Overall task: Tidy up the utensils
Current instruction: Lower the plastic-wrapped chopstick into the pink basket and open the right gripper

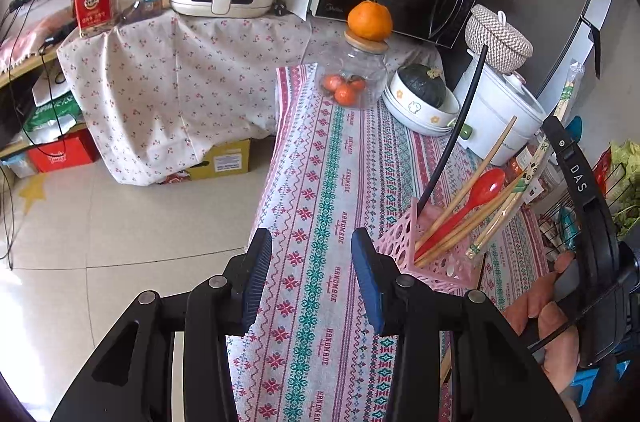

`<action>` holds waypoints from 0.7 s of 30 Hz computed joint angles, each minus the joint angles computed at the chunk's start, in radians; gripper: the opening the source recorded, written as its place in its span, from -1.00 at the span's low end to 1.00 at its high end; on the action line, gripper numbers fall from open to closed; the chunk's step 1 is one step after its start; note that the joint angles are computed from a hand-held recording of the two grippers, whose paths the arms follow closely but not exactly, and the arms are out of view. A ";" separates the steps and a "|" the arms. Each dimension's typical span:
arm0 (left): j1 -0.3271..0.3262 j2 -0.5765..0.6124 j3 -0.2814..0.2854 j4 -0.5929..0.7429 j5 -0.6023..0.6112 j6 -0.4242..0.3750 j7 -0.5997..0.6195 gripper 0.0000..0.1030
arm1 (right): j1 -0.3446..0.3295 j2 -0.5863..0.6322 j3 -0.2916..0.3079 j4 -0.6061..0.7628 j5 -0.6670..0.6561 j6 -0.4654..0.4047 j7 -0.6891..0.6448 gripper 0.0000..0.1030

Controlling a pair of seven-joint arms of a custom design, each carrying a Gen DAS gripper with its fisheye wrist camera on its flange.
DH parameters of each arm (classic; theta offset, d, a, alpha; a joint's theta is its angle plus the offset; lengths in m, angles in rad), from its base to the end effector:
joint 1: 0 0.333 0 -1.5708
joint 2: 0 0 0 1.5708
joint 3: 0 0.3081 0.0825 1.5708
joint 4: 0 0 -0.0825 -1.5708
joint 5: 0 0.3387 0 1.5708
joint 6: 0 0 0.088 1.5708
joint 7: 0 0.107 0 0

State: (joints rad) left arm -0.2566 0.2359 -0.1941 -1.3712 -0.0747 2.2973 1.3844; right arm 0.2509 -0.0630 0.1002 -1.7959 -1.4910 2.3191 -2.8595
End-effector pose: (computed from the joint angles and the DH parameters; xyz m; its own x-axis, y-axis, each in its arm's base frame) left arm 0.5726 -0.2589 0.6594 -0.2835 -0.9297 0.2351 -0.7934 0.0897 -0.6021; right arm 0.5183 0.1722 0.6488 -0.4856 -0.8492 -0.2075 -0.0432 0.2603 -0.9646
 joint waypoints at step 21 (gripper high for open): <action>-0.022 -0.027 -0.023 -0.021 -0.028 -0.029 0.037 0.08 | -0.067 -0.224 0.008 -0.169 0.237 0.121 -0.170 0.43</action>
State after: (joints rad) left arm -0.2782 0.2090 -0.2167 -1.3925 -0.1032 2.2685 1.4210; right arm 0.1840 -0.2872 0.1086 -1.9650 -1.2540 2.4403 -3.0296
